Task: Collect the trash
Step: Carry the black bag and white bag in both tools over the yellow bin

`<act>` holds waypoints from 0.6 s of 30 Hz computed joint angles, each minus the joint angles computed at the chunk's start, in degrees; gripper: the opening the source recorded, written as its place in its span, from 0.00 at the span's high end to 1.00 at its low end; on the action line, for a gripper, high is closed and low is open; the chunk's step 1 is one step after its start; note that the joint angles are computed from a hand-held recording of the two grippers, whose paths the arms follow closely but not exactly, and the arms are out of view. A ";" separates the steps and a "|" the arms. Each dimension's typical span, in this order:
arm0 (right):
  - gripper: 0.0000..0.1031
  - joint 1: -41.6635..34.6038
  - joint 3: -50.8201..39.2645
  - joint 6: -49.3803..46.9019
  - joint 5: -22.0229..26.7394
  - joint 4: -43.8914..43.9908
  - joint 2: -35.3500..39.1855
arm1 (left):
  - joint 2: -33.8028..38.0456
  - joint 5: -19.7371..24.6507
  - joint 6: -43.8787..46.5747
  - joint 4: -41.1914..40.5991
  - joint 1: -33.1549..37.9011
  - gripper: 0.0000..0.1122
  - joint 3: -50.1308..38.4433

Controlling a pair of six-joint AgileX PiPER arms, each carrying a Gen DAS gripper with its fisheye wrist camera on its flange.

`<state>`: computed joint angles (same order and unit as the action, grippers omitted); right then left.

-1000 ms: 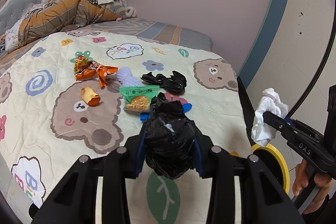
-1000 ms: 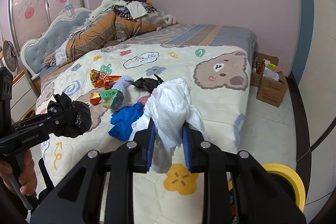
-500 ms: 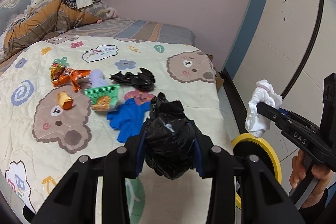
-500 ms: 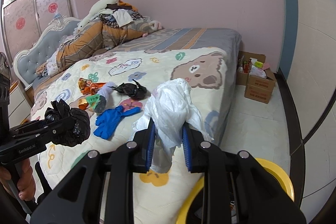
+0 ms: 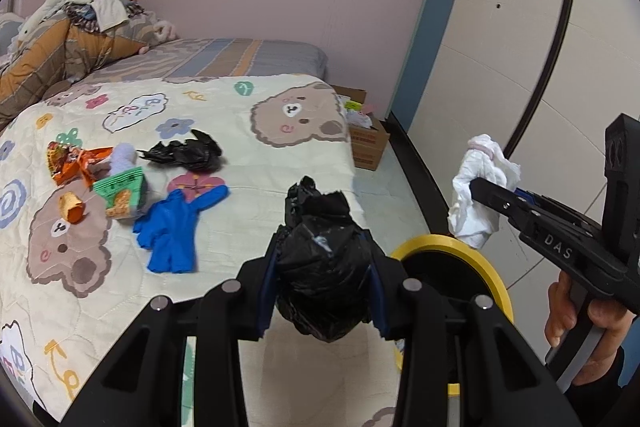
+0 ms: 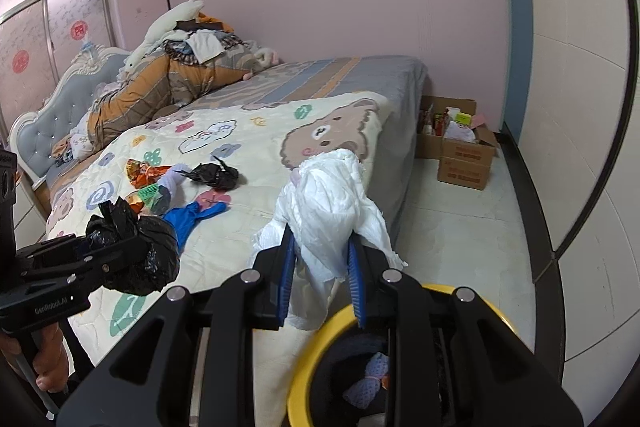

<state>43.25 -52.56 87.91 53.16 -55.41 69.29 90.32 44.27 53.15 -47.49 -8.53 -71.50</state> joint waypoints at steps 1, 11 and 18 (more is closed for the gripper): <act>0.78 0.23 0.78 0.41 0.63 -0.04 -0.96 | -0.38 -0.21 -0.04 0.20 -0.78 0.68 0.44; 0.77 1.54 6.87 3.17 5.04 0.69 -7.80 | -3.32 -2.03 -0.85 2.80 -7.41 0.68 3.84; 0.77 2.29 9.85 3.81 7.78 1.85 -11.25 | -4.77 -3.20 -0.30 3.53 -11.37 0.68 5.85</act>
